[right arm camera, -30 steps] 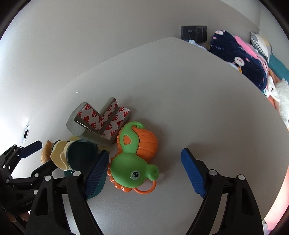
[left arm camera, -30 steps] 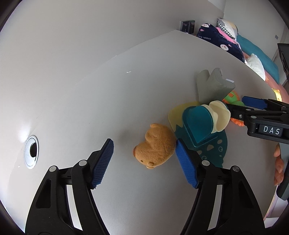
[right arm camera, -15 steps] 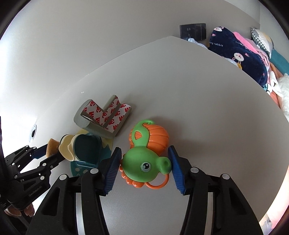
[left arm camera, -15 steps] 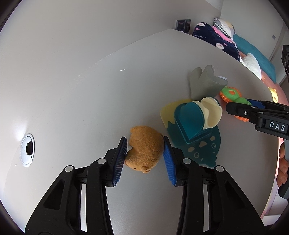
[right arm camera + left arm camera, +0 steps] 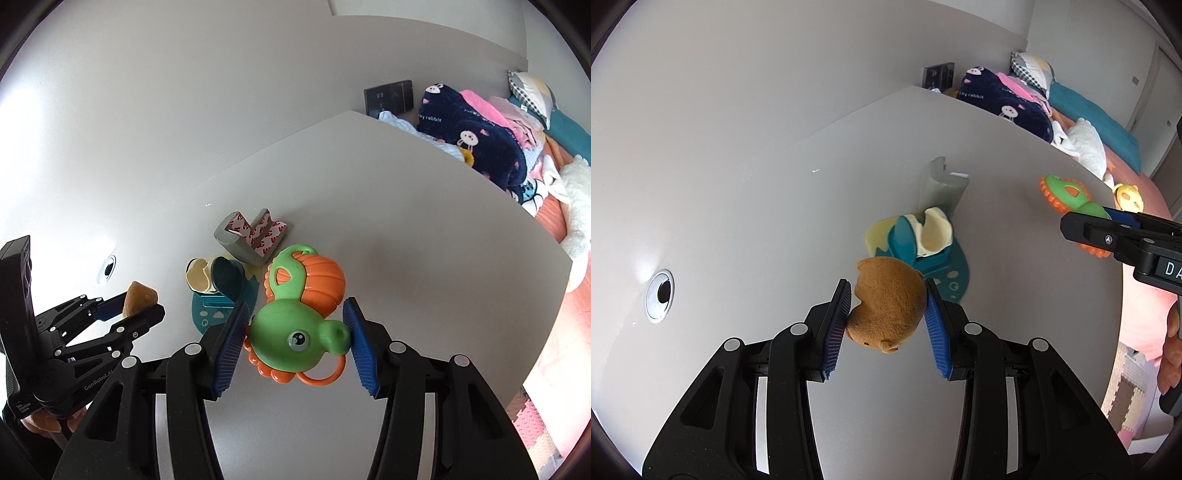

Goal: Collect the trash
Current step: 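Grasp the brown bread-shaped toy with the left tool while the right tool grasps the green-orange turtle toy, then carry both toys over the black bin and open the left tool to drop the bread toy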

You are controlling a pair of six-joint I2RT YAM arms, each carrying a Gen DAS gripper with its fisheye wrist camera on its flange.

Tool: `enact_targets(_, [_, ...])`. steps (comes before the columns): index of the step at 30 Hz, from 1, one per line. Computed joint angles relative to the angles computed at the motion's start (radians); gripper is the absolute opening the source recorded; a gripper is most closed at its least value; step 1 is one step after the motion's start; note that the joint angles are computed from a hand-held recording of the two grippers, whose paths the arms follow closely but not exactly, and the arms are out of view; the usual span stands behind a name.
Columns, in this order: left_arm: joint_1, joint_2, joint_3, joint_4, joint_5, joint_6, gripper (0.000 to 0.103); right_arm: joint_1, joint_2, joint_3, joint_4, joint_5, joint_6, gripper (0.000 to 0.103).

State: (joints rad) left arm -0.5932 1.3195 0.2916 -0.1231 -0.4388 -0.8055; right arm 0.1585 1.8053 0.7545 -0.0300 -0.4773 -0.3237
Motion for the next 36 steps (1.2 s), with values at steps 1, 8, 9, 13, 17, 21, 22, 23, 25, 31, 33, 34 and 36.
enact_targets(1, [-0.023, 0.007, 0.016, -0.01, -0.01, -0.01, 0.039, -0.019, -0.021, -0.01, -0.008, -0.011, -0.01, 0.054])
enact_targets(8, [-0.158, 0.091, 0.137, -0.045, -0.051, -0.071, 0.039, -0.173, -0.144, -0.063, -0.074, -0.079, -0.096, 0.054])
enact_targets(9, [-0.178, 0.107, 0.158, -0.047, -0.055, -0.072, 0.039, -0.197, -0.157, -0.069, -0.085, -0.089, -0.111, 0.054])
enact_targets(13, [-0.232, 0.176, 0.233, -0.045, -0.059, -0.064, 0.039, -0.294, -0.193, -0.081, -0.123, -0.121, -0.163, 0.055])
enact_targets(17, [-0.264, 0.244, 0.303, -0.034, -0.052, -0.038, 0.039, -0.388, -0.207, -0.078, -0.161, -0.146, -0.212, 0.055])
enact_targets(21, [-0.292, 0.303, 0.367, -0.023, -0.046, -0.01, 0.039, -0.482, -0.211, -0.069, -0.199, -0.172, -0.263, 0.055])
enact_targets(22, [-0.306, 0.314, 0.381, -0.027, -0.048, -0.011, 0.039, -0.503, -0.211, -0.066, -0.208, -0.177, -0.273, 0.055])
enact_targets(23, [-0.318, 0.328, 0.398, -0.031, -0.049, -0.01, 0.039, -0.523, -0.21, -0.062, -0.215, -0.183, -0.283, 0.055])
enact_targets(25, [-0.333, 0.345, 0.425, -0.039, -0.045, -0.002, 0.039, -0.563, -0.208, -0.055, -0.231, -0.192, -0.303, 0.055])
enact_targets(31, [-0.366, 0.407, 0.509, -0.043, -0.029, 0.045, 0.039, -0.667, -0.191, -0.036, -0.26, -0.213, -0.346, 0.055])
enact_targets(33, [-0.375, 0.43, 0.538, -0.041, -0.021, 0.063, 0.039, -0.7, -0.184, -0.027, -0.27, -0.219, -0.359, 0.055])
enact_targets(34, [-0.381, 0.442, 0.553, -0.041, -0.017, 0.068, 0.039, -0.716, -0.18, -0.023, -0.274, -0.22, -0.365, 0.055])
enact_targets(36, [-0.388, 0.467, 0.585, -0.042, -0.01, 0.087, 0.039, -0.744, -0.171, -0.014, -0.28, -0.223, -0.373, 0.055])
